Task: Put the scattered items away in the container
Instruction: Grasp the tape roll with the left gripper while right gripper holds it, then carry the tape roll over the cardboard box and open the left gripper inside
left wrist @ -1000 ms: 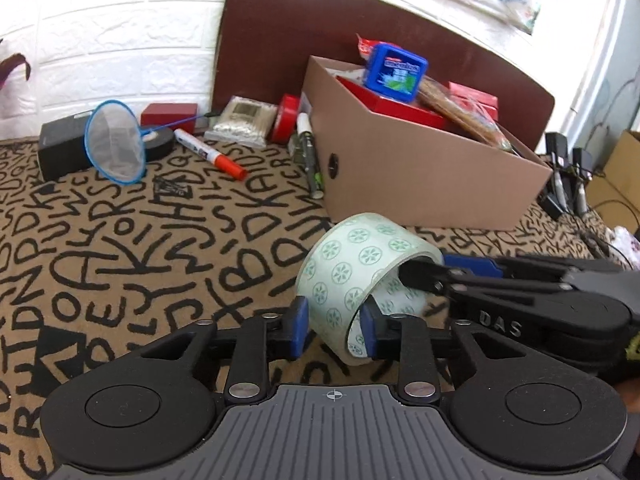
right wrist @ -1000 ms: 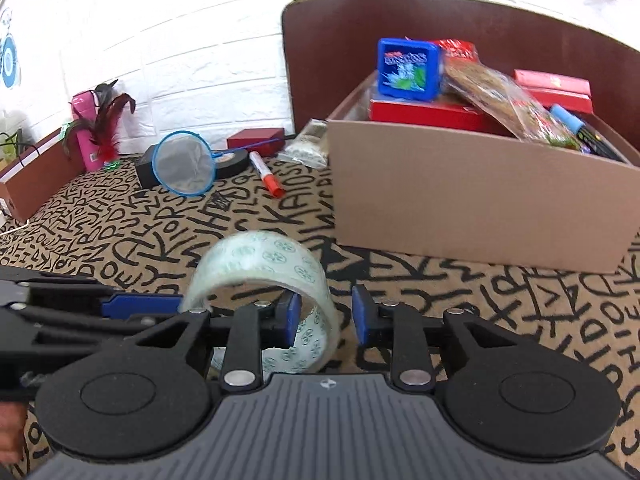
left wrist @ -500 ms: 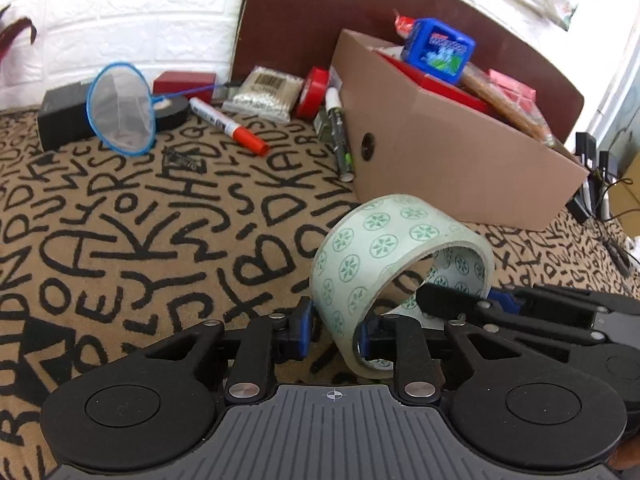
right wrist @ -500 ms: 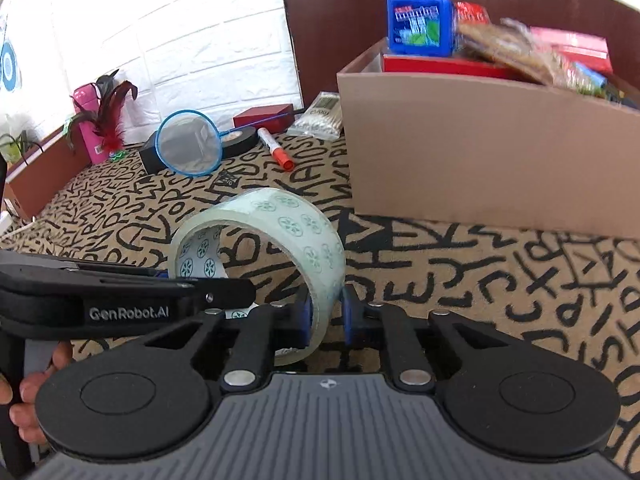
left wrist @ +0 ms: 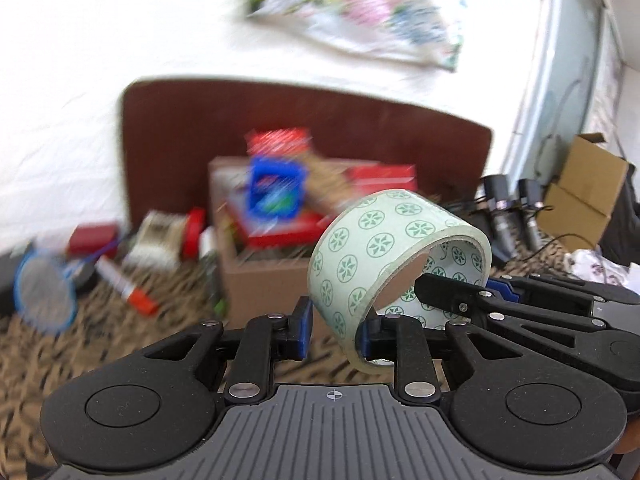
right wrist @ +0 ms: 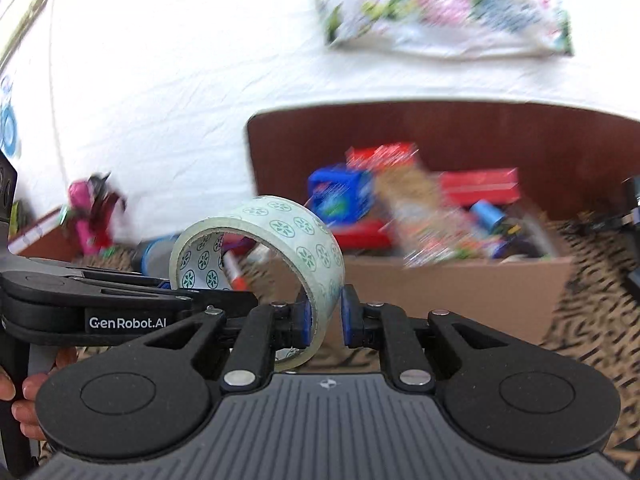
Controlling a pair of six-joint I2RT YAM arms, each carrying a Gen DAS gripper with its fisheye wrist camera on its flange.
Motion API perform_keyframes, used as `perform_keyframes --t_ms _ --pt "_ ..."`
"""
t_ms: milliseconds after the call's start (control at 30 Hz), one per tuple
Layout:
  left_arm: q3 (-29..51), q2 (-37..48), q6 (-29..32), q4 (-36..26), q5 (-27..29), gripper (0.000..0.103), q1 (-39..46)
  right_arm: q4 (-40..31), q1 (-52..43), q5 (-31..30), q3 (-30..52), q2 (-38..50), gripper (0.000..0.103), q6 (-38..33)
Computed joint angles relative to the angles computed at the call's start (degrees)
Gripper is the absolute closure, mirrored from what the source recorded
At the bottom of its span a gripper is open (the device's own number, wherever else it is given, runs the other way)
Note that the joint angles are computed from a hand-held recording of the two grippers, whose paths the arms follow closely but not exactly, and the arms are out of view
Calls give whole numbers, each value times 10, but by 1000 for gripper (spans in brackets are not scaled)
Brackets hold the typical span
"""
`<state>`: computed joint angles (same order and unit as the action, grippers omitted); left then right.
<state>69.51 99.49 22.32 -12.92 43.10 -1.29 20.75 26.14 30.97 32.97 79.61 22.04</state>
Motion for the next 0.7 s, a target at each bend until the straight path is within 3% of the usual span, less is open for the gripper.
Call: perform_keyframes --t_ms 200,400,433,533,600,700 --pt "58 19 -47 -2 -22 81 -85 -40 -91 -25 -27 -117 86 -40" --pt "193 118 -93 -35 -66 80 -150 -41 -244 -157 4 -94 86 -53" --pt "225 143 -93 -46 -77 65 -158 -41 -263 -174 20 -74 86 -54" --pt "293 202 -103 -64 -117 43 -173 -58 -316 -230 86 10 81 -54" --pt "296 216 -110 -49 -111 41 -167 -84 -334 -230 129 69 64 -41" --pt "272 214 -110 -12 -102 40 -158 -52 -338 -209 124 105 58 -60"
